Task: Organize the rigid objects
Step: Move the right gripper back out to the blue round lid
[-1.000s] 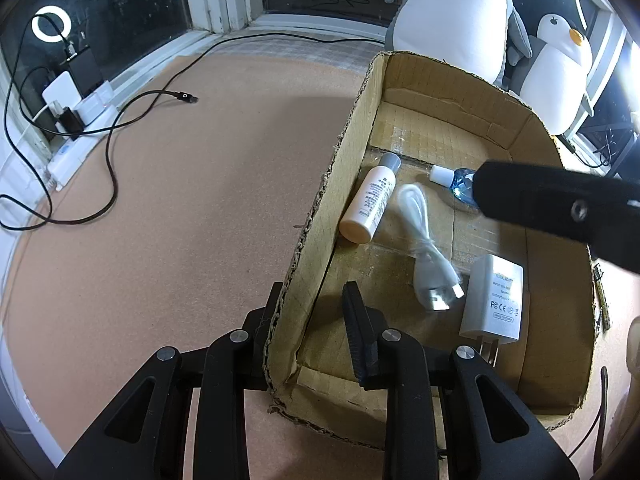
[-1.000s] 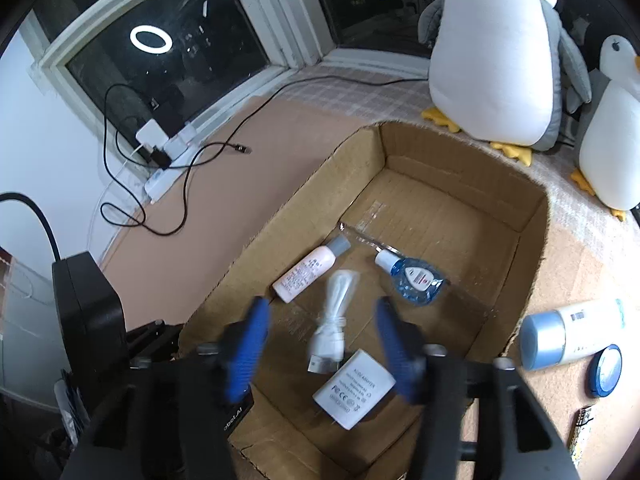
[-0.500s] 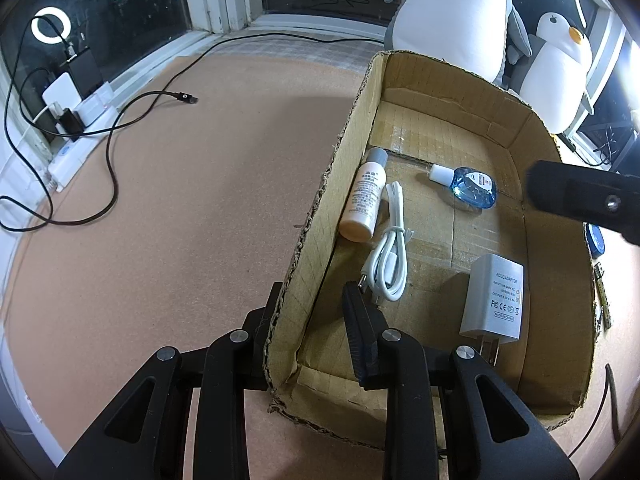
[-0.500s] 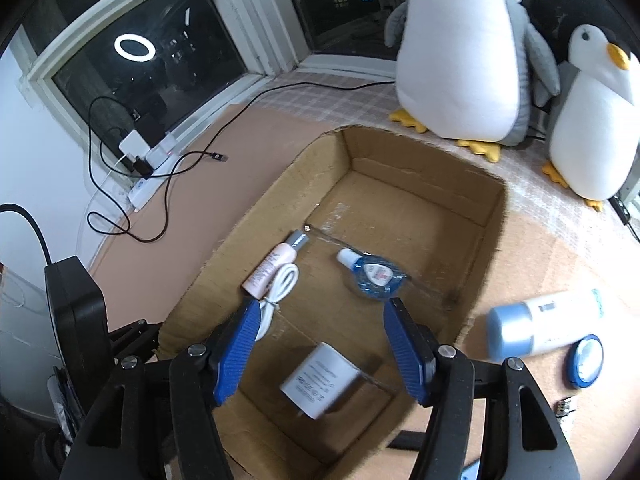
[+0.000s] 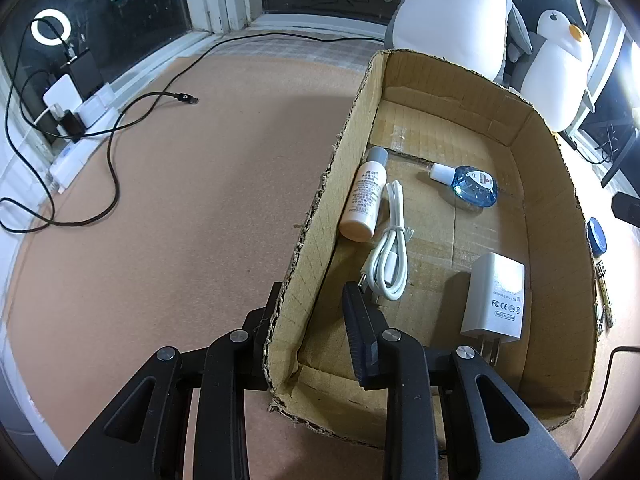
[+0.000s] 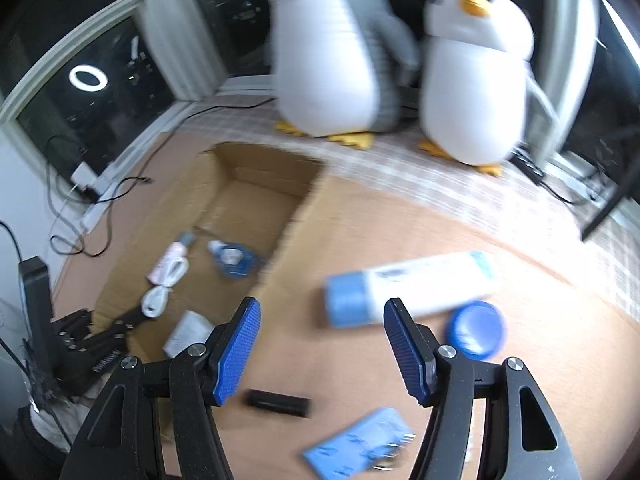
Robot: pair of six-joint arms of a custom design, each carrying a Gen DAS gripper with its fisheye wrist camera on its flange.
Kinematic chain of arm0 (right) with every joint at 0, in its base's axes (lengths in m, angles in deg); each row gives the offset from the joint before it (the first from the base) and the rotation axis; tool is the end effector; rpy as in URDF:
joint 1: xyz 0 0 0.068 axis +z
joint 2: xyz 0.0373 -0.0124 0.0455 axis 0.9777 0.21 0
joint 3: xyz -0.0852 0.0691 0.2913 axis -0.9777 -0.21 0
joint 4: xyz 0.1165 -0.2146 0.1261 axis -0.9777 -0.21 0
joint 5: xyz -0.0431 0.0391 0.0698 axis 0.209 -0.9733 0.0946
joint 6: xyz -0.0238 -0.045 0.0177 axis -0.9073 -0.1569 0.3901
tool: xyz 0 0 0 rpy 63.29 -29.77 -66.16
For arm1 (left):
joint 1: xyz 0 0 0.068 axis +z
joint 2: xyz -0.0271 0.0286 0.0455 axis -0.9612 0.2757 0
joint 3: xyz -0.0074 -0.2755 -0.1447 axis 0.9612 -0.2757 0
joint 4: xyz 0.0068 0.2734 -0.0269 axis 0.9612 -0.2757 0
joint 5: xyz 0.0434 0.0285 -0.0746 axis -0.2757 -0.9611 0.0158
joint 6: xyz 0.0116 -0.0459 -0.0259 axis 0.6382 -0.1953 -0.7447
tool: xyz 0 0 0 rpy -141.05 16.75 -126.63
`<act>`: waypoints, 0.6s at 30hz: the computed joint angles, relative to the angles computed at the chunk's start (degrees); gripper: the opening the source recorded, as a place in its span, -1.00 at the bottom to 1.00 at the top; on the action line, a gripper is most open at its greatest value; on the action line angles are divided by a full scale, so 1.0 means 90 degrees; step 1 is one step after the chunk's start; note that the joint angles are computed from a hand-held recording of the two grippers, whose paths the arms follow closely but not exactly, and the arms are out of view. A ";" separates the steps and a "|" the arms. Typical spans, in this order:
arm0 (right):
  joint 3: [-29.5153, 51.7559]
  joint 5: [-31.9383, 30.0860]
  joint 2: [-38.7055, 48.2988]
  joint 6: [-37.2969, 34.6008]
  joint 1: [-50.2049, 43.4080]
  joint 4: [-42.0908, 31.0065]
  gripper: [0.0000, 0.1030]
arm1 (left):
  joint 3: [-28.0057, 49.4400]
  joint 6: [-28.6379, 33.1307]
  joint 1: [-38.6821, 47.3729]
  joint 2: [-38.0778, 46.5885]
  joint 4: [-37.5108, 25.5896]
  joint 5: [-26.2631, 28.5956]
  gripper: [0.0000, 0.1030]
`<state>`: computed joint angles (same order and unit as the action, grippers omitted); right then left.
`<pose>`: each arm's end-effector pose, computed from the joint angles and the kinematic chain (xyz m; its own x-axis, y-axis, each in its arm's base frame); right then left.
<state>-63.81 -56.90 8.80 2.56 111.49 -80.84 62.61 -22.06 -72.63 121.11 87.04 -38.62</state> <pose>0.1934 0.1211 0.1361 -0.8452 0.0167 -0.5341 -0.0628 0.9895 0.1303 0.2002 0.0028 0.0800 -0.8822 0.0638 -0.4665 0.0776 0.9969 -0.0104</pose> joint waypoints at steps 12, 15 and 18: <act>-0.0685 -0.0666 -0.0188 -0.1305 -0.2245 -0.0024 0.17 | -0.0009 -0.0003 -0.0022 -0.0036 -0.0039 -0.0064 -0.48; -0.0702 -0.0869 0.0016 -0.1564 -0.2545 0.0079 0.17 | -0.0008 -0.0015 -0.0047 -0.0040 -0.0048 -0.0091 -0.48; -0.0671 -0.0873 0.0289 -0.1664 -0.2549 0.0176 0.17 | -0.0008 -0.0015 -0.0047 -0.0040 -0.0048 -0.0091 -0.48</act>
<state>-69.85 -64.75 11.40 -12.41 88.55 -79.26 62.54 -22.20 -73.05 120.74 86.60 -39.44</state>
